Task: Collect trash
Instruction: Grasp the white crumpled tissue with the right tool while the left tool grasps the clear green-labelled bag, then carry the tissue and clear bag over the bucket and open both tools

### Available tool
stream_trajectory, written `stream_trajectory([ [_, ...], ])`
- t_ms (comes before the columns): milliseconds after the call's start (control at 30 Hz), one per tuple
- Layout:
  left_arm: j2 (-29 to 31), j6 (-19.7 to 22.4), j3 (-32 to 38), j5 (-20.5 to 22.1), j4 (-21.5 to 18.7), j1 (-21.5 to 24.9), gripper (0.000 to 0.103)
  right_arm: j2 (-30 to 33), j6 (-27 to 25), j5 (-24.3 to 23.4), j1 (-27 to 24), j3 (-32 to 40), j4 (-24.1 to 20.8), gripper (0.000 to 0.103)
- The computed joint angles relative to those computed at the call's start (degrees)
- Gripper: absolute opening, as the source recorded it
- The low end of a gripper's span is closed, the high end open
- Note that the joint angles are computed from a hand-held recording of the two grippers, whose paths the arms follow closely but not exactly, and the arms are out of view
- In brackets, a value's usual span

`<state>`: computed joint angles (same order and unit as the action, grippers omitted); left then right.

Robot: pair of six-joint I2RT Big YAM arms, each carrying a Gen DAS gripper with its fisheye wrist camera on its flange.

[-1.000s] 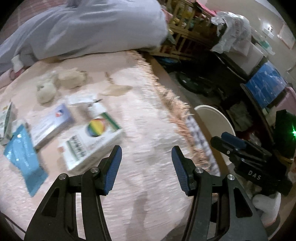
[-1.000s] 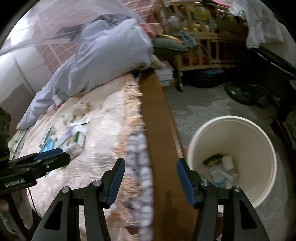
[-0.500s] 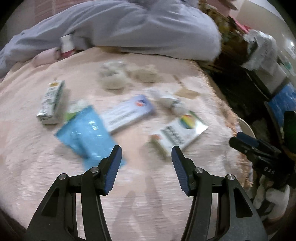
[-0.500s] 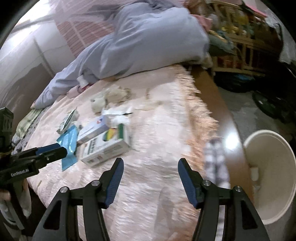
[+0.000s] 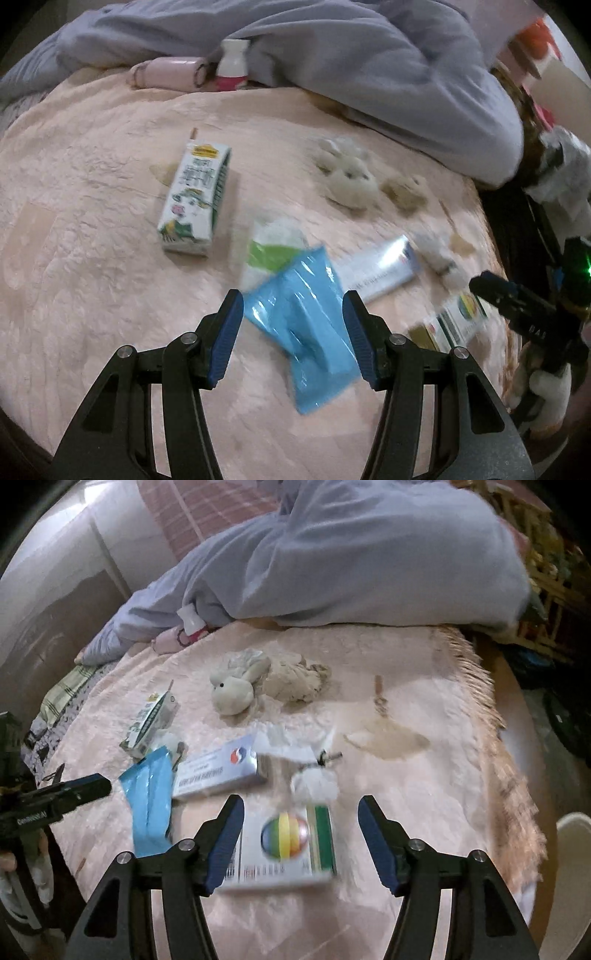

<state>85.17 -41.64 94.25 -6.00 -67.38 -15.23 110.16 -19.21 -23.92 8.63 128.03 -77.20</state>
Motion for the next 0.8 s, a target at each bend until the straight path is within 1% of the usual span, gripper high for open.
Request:
stream_trajectory([
  [133,2.23,0.86,1.0,0.89,0.52,2.47,0.054,6.21,-0.26,1.4,1.59,8.82,-4.84,0.062],
  [200,3.81,1.69,1.94,1.91,0.61,3.27,0.054,7.88,-0.46,1.43,1.82,11.2,-6.28,0.062],
  [300,6.91,2.8,4.5,2.75,-0.37,3.92,0.054,10.29,-1.05,2.13,2.18,14.6,-8.19,0.062],
  [433,10.01,3.05,6.4,5.13,-1.4,4.78,0.053,13.49,-1.55,2.34,2.29,18.95,-11.24,0.062],
  [467,10.55,2.96,6.53,5.67,-1.56,4.92,0.051,14.19,-1.67,2.28,2.33,19.88,-11.95,0.062],
  [533,11.28,2.91,6.51,6.97,-1.64,5.24,0.035,15.24,-2.16,2.34,2.42,21.09,-12.88,0.062],
  [567,11.11,2.68,6.0,7.36,-1.38,5.26,0.032,15.04,-2.28,2.41,2.41,20.56,-12.47,0.061],
  [633,10.5,2.14,5.39,6.6,-0.76,5.27,0.013,13.43,-2.31,3.12,2.53,17.16,-9.27,0.041],
  [667,10.24,2.14,5.34,6.74,-0.63,5.36,0.012,12.57,-2.31,3.98,2.6,15.56,-7.65,0.037],
  [700,9.59,2.0,5.12,7.12,-0.18,5.51,0.009,12.04,-2.21,4.06,2.49,14.68,-6.73,0.03],
  [767,8.51,2.34,5.13,6.45,0.24,5.49,0.008,11.18,-1.64,1.71,1.88,13.82,-5.65,0.029],
  [800,7.97,2.66,5.42,5.62,0.28,5.32,0.007,10.11,-1.46,1.14,1.66,12.5,-4.24,0.029],
])
